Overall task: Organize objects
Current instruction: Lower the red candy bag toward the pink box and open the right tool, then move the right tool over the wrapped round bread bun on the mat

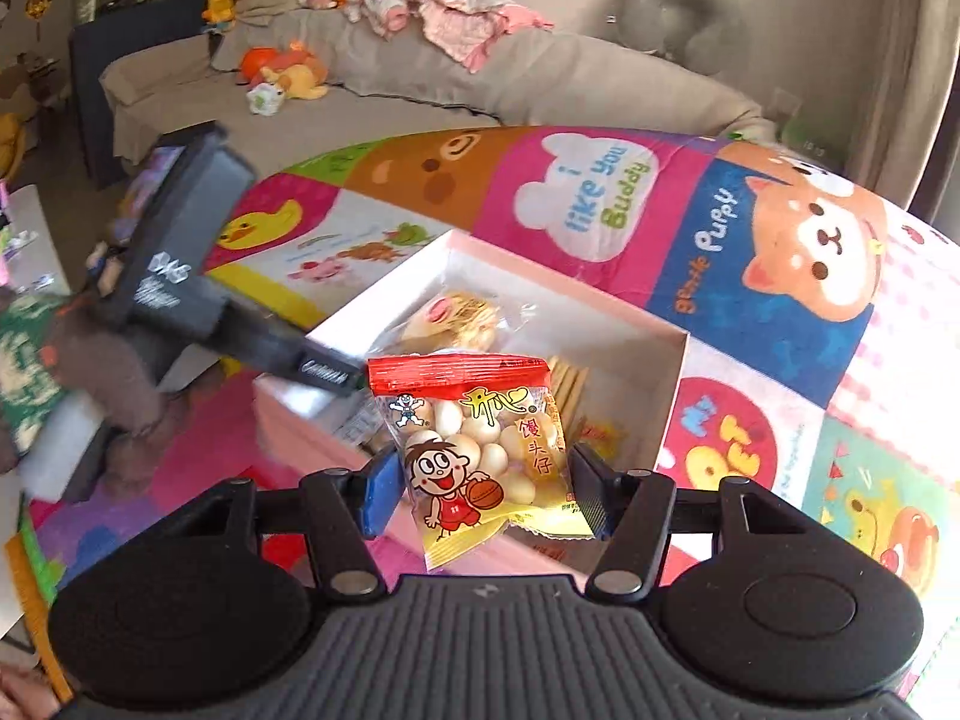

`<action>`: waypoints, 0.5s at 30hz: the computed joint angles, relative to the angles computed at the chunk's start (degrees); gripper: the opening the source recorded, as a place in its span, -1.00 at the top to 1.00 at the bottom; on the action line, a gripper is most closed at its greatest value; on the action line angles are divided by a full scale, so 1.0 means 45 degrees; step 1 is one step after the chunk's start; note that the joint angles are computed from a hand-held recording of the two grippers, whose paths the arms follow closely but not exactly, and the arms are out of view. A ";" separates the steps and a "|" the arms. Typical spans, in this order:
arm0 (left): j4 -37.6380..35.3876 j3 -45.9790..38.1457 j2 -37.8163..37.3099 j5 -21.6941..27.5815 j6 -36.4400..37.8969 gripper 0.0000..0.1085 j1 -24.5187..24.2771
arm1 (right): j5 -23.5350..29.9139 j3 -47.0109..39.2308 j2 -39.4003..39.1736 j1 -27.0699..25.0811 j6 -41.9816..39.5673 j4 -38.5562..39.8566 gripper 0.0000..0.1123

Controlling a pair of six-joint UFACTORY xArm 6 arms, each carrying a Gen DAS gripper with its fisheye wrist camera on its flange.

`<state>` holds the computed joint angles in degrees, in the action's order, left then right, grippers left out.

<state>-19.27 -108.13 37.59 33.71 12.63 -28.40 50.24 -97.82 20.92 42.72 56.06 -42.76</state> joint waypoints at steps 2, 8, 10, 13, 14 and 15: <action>-0.0019 -0.0001 0.0002 0.0000 0.0000 0.63 0.0003 | 0.0051 -0.0952 0.0804 -0.0387 -0.0131 0.0166 -0.05; -0.0030 0.0031 -0.0020 -0.0013 -0.0051 0.62 -0.0013 | 0.0096 -0.3393 0.2820 -0.1124 0.0338 -0.0468 -0.12; -0.0034 -0.0001 -0.0007 0.0019 -0.0088 0.62 -0.0006 | -0.0027 -0.3343 0.2745 -0.1298 0.0823 -0.0329 -0.21; 0.0071 -0.0092 0.0034 0.0078 -0.0224 0.63 -0.0016 | -0.0136 -0.2180 0.1848 -0.1258 0.1785 -0.0945 -0.41; 0.0109 -0.0103 0.0044 0.0061 -0.0245 0.63 -0.0026 | -0.0041 -0.1686 0.1466 -0.1166 0.2117 -0.1295 -0.45; 0.0127 -0.0118 0.0058 0.0046 -0.0247 0.63 -0.0032 | 0.0163 -0.1034 0.0955 -0.1000 0.2459 -0.1735 -0.47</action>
